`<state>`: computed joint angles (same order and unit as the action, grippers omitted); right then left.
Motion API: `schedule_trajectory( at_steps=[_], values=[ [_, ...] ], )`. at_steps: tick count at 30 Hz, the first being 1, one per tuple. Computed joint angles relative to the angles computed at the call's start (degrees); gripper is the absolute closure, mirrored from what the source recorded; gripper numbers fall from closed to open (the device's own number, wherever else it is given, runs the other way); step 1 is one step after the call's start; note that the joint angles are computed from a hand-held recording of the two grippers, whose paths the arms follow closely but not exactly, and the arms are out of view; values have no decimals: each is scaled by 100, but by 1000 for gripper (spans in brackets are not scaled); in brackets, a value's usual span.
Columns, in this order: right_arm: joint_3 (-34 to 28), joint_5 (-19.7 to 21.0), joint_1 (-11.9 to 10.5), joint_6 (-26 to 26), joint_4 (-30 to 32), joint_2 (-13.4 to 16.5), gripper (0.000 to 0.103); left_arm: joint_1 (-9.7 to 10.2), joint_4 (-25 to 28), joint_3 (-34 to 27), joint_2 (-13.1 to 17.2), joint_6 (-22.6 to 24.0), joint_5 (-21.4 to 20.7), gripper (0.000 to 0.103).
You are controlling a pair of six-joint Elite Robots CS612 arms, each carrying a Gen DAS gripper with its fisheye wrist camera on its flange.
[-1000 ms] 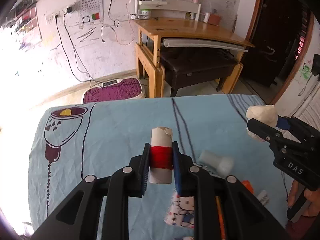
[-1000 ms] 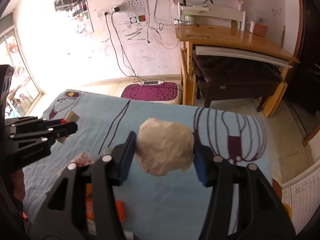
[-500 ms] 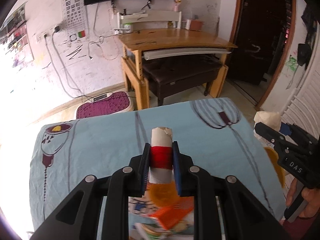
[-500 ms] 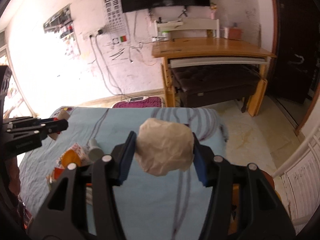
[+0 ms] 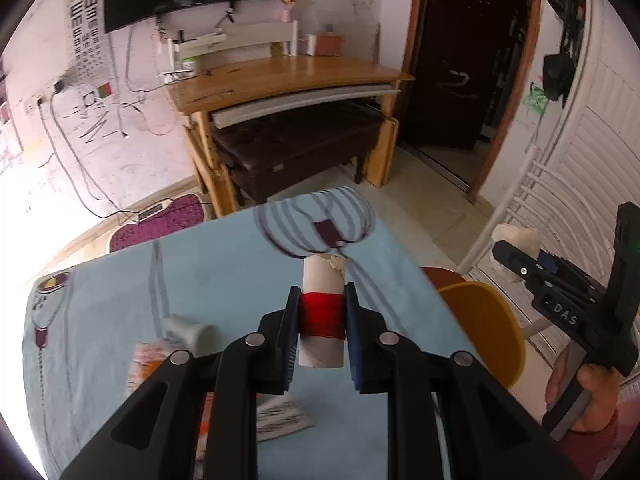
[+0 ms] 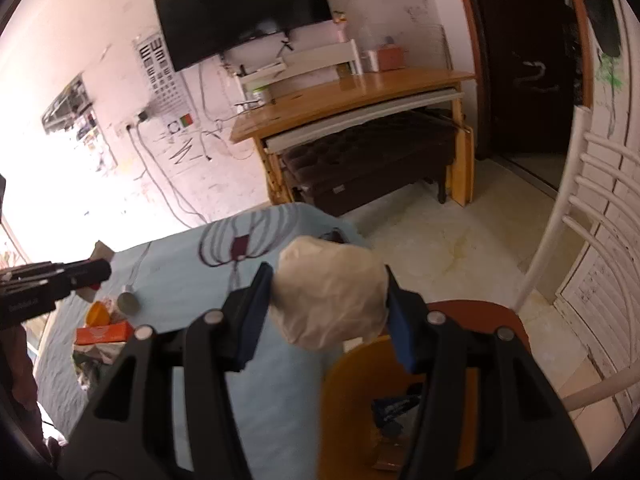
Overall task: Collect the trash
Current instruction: 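Carry the roll and paper ball over the wastebasket and open both tools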
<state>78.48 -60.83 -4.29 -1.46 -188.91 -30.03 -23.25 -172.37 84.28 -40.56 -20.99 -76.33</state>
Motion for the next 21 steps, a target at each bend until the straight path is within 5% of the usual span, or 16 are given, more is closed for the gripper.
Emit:
schedule_trajectory(
  at_steps=[17,21],
  values=[
    [-78,-557,-184,-513,555,63,51,-364,641,-867,507,-25,-642,87],
    [-121,-724,-189,-449,571,100,42,-405,821,-1084,640,-102,-713,87]
  ],
)
